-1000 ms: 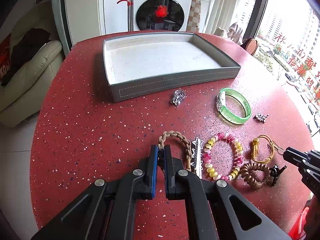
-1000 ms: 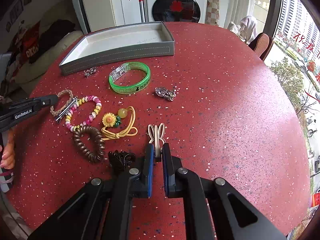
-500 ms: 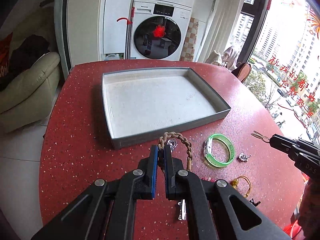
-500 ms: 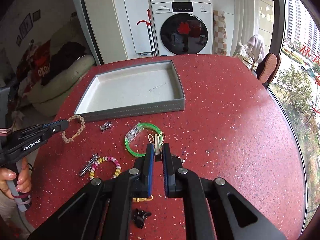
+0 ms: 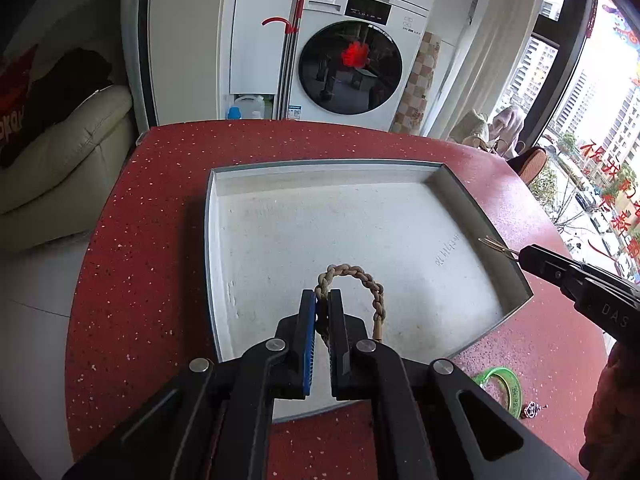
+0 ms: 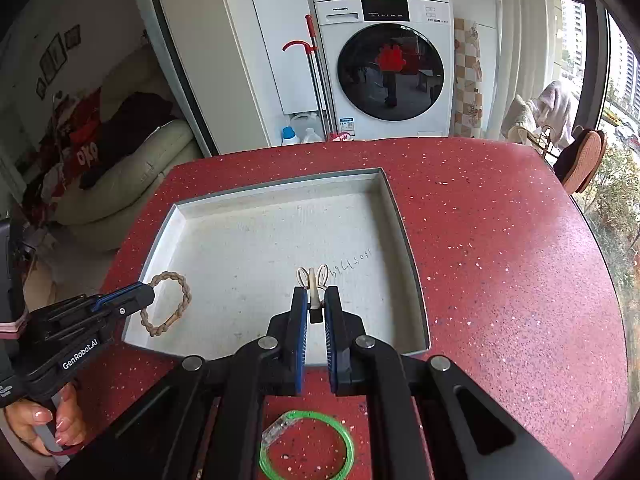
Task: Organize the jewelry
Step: 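Carry the bracelet with the left tool while the right tool carries the bunny clip into the grey tray, then open the left tool releasing the bracelet while the right tool releases the bunny clip in the tray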
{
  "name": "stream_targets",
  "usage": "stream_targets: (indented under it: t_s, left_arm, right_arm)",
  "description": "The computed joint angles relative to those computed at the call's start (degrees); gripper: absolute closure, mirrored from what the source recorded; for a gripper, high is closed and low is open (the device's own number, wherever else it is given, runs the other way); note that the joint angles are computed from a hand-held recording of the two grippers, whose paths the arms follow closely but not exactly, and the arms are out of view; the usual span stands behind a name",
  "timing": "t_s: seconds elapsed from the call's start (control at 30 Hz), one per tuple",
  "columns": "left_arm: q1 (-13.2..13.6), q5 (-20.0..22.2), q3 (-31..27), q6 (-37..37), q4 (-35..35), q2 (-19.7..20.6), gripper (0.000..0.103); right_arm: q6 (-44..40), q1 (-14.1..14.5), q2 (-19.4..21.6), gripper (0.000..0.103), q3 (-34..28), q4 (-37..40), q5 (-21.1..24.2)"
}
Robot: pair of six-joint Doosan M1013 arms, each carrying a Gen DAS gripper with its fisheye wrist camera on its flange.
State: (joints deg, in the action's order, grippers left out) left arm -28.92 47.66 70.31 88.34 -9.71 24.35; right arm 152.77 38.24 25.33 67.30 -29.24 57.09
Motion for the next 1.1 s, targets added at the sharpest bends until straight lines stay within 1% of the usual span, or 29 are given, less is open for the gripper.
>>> stream_targets:
  t_s: [0.17, 0.3, 0.57, 0.6, 0.7, 0.73, 0.77, 0.83, 0.93, 1.0, 1.03, 1.07, 1.1]
  left_arm:
    - [-0.45, 1.59, -2.62, -1.48, 3.21, 2.79, 0.08]
    - [-0.83, 2.68, -3.89, -1.76, 5.2, 4.14, 0.08]
    - [-2.19, 4.48, -4.34, -3.4, 12.46, 5.26, 0.079]
    - [-2.43, 3.31, -3.76, -3.86, 13.63, 4.98, 0.079]
    - [-3.03, 3.49, -3.77, -4.73, 16.17, 5.01, 0.079]
    - [-2.99, 3.68, -3.77, -4.82, 16.12, 4.94, 0.079]
    - [-2.95, 3.89, -3.82, -4.93, 15.73, 4.89, 0.079]
    - [-2.76, 3.95, -3.83, -5.01, 14.54, 4.69, 0.079]
    - [-2.75, 2.23, -3.11, -5.58, 14.6, 4.01, 0.079]
    - [-2.7, 2.09, -3.16, -5.51, 14.21, 3.9, 0.079]
    - [-2.63, 2.06, -3.2, -5.26, 13.75, 3.84, 0.066]
    - [-2.61, 1.81, -3.06, -5.47, 13.69, 3.68, 0.026]
    - [-2.68, 0.8, -2.52, -6.91, 14.67, 3.29, 0.007]
  right_arm:
    - [-1.77, -2.25, 2.31, 0.094, -1.6, 3.1, 0.1]
    - [-2.65, -3.32, 3.49, 0.094, -1.98, 5.5, 0.73]
    - [-3.61, -3.54, 4.43, 0.094, -1.51, 8.72, 2.28]
    - [-3.43, -3.43, 4.34, 0.093, -1.42, 8.14, 2.14]
    - [-3.44, -3.42, 4.43, 0.091, -1.63, 8.21, 2.43]
    - [-3.34, -3.5, 4.29, 0.084, -1.42, 8.59, 1.73]
    - [-3.01, -3.55, 4.05, 0.068, -1.08, 8.99, 1.01]
    - [-1.41, -3.31, 3.52, 0.046, -0.52, 8.41, 0.27]
    - [0.36, -2.74, 2.26, 0.045, 0.67, 6.73, -1.85]
    - [1.91, -2.3, 1.4, 0.045, 1.45, 5.24, -3.09]
    - [2.62, -2.1, 0.96, 0.044, 1.87, 4.57, -3.67]
    - [3.27, -1.89, 0.6, 0.043, 2.16, 3.96, -4.03]
    - [4.03, -1.66, 0.26, 0.043, 2.4, 3.29, -4.1]
